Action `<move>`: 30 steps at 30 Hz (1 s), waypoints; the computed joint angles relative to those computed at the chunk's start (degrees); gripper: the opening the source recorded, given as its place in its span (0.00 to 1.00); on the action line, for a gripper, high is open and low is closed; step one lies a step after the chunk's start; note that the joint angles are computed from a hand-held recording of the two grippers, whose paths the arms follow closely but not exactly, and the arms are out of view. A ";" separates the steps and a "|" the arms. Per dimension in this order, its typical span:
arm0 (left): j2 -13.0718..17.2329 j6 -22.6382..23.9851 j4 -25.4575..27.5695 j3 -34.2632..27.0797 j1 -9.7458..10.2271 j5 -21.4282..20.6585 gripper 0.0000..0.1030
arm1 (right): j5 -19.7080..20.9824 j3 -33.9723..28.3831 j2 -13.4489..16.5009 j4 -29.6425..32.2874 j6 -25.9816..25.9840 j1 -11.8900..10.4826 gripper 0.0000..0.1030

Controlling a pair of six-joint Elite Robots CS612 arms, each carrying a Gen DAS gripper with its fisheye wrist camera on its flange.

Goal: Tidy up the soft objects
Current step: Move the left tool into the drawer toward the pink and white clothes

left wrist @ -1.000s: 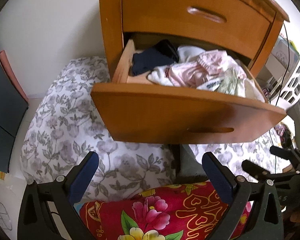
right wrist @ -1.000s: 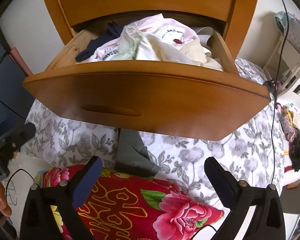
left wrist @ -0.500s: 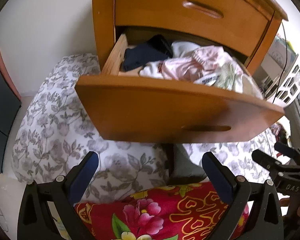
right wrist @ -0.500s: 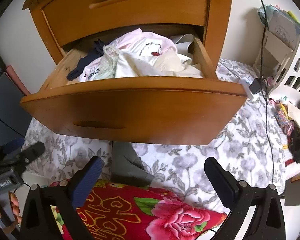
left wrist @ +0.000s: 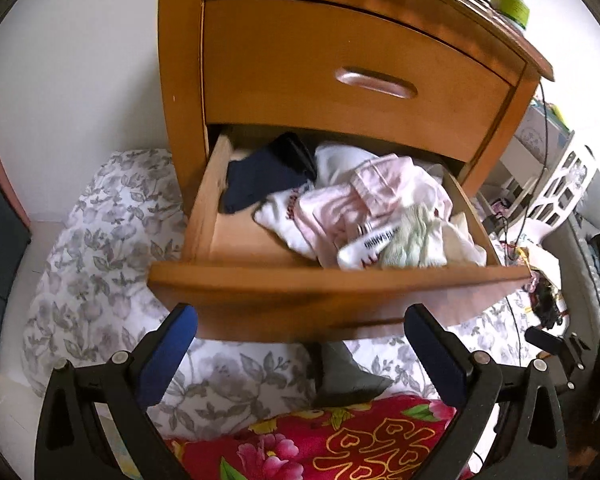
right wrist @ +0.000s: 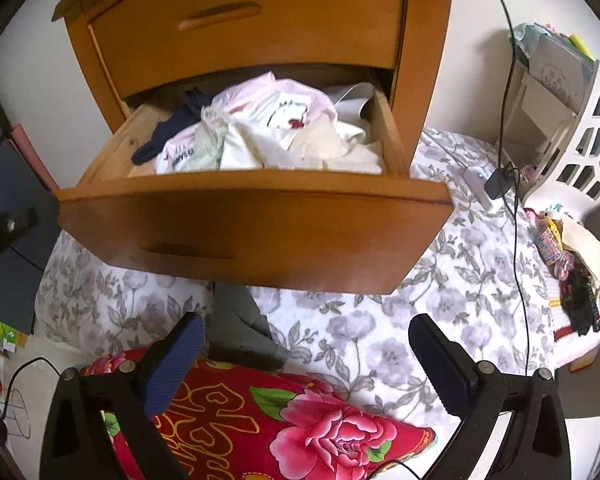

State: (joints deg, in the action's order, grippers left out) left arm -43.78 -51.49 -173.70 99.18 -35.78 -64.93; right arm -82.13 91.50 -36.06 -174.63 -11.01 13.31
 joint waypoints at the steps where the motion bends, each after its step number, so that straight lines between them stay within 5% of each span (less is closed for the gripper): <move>1: -0.08 0.43 0.59 -0.39 0.13 0.24 1.00 | 0.01 0.05 -0.03 -0.50 0.21 -0.09 1.00; 8: 0.28 3.57 3.46 -3.74 1.16 0.67 1.00 | 0.38 -0.12 0.05 -0.77 0.86 -0.50 1.00; 15: 2.52 7.83 5.87 -9.33 2.68 -4.65 0.97 | 1.61 -0.50 0.48 -0.05 -0.06 -0.58 1.00; 26: 7.82 11.72 11.08 -18.52 4.25 -13.91 0.70 | 1.86 -1.77 1.39 1.78 -0.20 -0.85 1.00; 30: 8.96 11.94 12.41 -20.22 4.37 -14.24 0.50 | 2.10 -2.11 1.62 2.34 -0.56 -0.86 1.00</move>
